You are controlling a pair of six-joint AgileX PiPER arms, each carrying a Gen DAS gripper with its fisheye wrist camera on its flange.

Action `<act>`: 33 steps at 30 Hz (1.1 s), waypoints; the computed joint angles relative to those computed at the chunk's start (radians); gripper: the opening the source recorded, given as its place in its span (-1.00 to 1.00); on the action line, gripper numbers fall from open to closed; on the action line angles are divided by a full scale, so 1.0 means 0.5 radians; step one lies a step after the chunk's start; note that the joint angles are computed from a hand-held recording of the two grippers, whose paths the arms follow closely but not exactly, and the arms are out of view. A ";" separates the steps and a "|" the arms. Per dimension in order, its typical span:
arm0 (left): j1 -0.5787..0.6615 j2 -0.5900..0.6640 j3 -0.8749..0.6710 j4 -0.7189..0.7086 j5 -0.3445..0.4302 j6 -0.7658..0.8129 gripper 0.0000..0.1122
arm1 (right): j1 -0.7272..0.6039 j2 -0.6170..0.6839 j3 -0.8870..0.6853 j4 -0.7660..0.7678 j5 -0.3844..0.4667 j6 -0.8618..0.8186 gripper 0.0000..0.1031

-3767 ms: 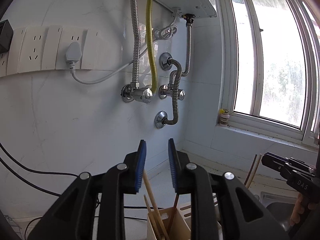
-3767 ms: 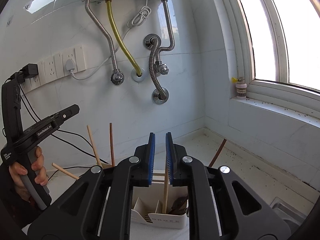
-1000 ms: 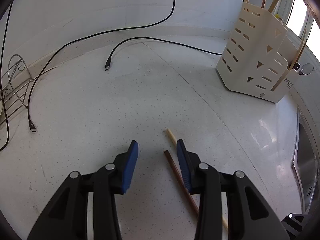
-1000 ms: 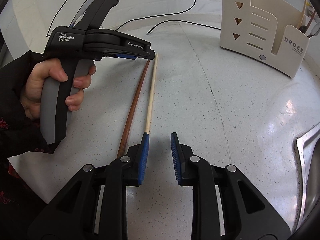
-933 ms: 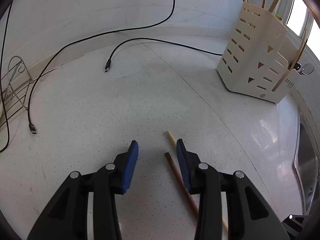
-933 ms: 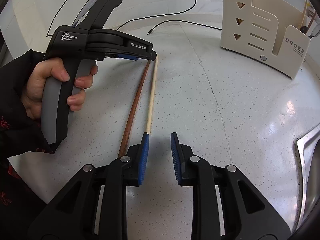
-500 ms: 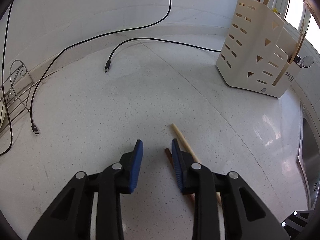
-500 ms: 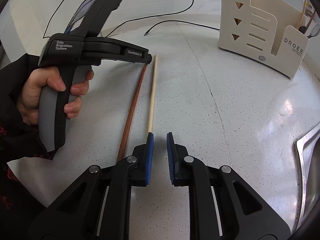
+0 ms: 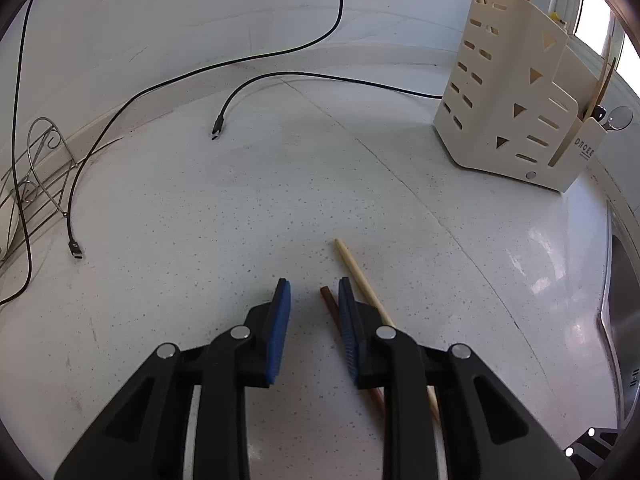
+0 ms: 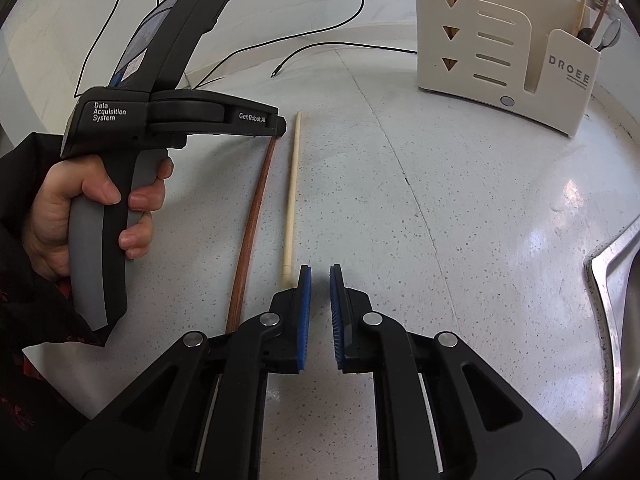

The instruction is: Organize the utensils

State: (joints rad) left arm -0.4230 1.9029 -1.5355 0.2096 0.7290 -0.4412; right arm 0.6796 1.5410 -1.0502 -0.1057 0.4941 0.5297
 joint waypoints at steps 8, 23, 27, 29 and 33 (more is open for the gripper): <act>0.008 -0.037 0.062 0.031 -0.039 -0.063 -0.73 | -0.019 -0.108 0.104 0.271 -0.157 -0.274 -0.48; -0.022 -0.035 0.068 0.116 -0.031 -0.160 -0.75 | 0.166 0.046 -0.053 -0.252 0.046 0.054 -0.66; -0.032 -0.060 0.116 0.172 -0.066 -0.257 -0.86 | 0.215 0.047 -0.050 -0.483 0.095 0.259 -0.90; -0.006 -0.081 0.150 0.117 -0.108 -0.246 -0.87 | 0.199 0.038 -0.038 -0.463 0.076 0.252 -0.91; 0.088 -0.114 0.188 -0.167 -0.182 -0.071 -0.89 | 0.132 0.000 -0.001 -0.368 0.022 0.209 -0.91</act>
